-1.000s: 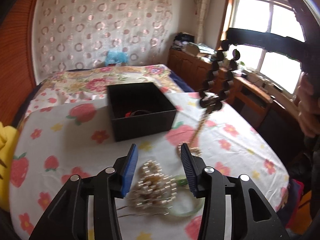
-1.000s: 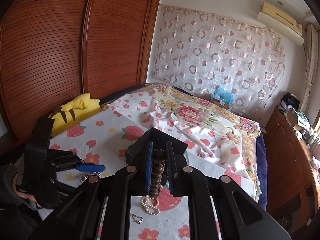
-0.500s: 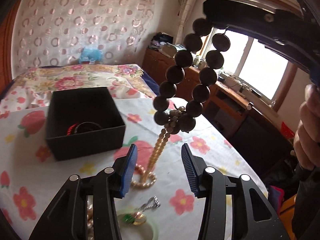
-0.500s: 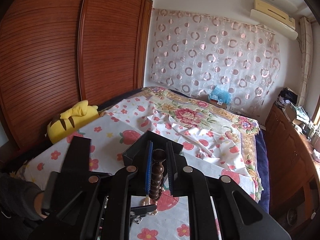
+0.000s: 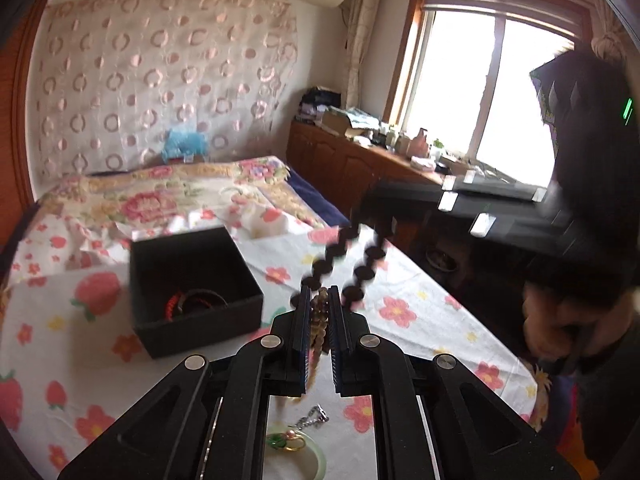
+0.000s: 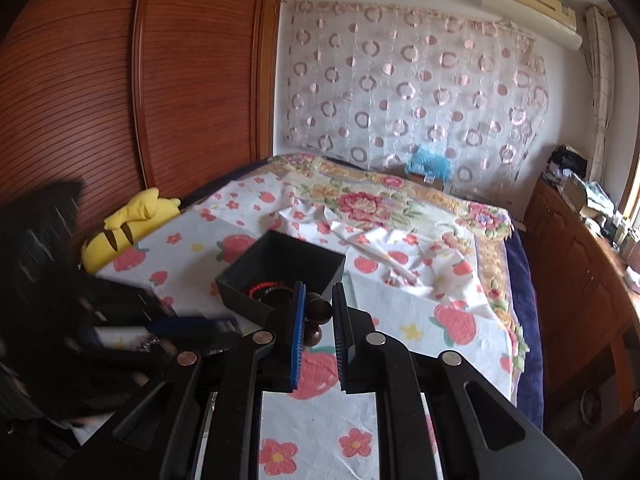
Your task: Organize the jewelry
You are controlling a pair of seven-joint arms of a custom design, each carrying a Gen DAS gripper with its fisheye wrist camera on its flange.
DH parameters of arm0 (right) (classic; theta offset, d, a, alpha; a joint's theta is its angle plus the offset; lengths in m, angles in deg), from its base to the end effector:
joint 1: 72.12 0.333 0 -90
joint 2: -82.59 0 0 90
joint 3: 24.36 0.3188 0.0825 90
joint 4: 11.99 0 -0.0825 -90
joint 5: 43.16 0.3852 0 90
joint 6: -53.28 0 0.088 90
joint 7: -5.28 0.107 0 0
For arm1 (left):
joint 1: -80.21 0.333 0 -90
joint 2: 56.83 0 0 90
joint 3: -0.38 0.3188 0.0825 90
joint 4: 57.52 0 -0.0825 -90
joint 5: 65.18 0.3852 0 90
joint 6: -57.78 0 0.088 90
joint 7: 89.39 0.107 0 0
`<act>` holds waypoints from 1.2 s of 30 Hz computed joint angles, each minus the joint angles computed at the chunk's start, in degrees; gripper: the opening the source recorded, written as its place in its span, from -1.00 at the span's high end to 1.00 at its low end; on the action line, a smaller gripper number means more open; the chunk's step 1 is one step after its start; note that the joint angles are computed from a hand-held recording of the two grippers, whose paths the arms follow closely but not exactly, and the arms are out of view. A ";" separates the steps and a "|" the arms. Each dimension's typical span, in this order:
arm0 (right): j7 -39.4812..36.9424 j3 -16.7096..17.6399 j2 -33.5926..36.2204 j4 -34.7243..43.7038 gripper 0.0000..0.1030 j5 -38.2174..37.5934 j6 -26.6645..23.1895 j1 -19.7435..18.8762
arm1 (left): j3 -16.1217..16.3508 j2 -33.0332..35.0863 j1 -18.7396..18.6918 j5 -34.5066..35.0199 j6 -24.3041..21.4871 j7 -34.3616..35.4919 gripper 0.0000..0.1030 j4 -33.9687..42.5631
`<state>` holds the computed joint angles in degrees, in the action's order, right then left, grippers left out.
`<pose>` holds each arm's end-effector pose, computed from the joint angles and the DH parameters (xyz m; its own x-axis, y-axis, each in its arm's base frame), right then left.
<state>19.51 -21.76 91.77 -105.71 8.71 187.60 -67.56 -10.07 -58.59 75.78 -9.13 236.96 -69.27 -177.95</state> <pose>0.6520 0.0916 0.5893 0.8055 -0.5896 0.0595 -0.3056 -0.4993 -0.8107 0.5307 -0.2163 0.5315 -0.1272 -0.9720 0.1978 -0.5150 -0.1057 -0.8507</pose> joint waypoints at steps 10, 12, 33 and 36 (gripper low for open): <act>3.31 0.77 3.28 1.07 0.71 -3.92 2.07 0.84 | -0.47 -3.41 2.70 1.04 -2.30 0.19 0.86 0.88; 4.02 1.03 4.02 1.94 0.71 -4.30 2.18 0.79 | -0.36 -3.45 2.83 -0.87 -3.42 2.69 0.86 1.73; 6.74 3.34 7.45 8.33 0.71 -4.13 3.53 1.15 | 2.81 2.55 1.72 -5.62 -12.83 10.57 0.86 12.19; 6.51 3.63 8.16 9.28 0.71 -4.81 4.87 1.66 | 3.22 2.99 1.65 -6.32 -13.09 10.73 0.86 11.61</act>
<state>26.03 -18.13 99.94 -96.43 3.90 192.46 -65.90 -6.85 -55.59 77.43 -15.45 223.87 -58.54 -166.34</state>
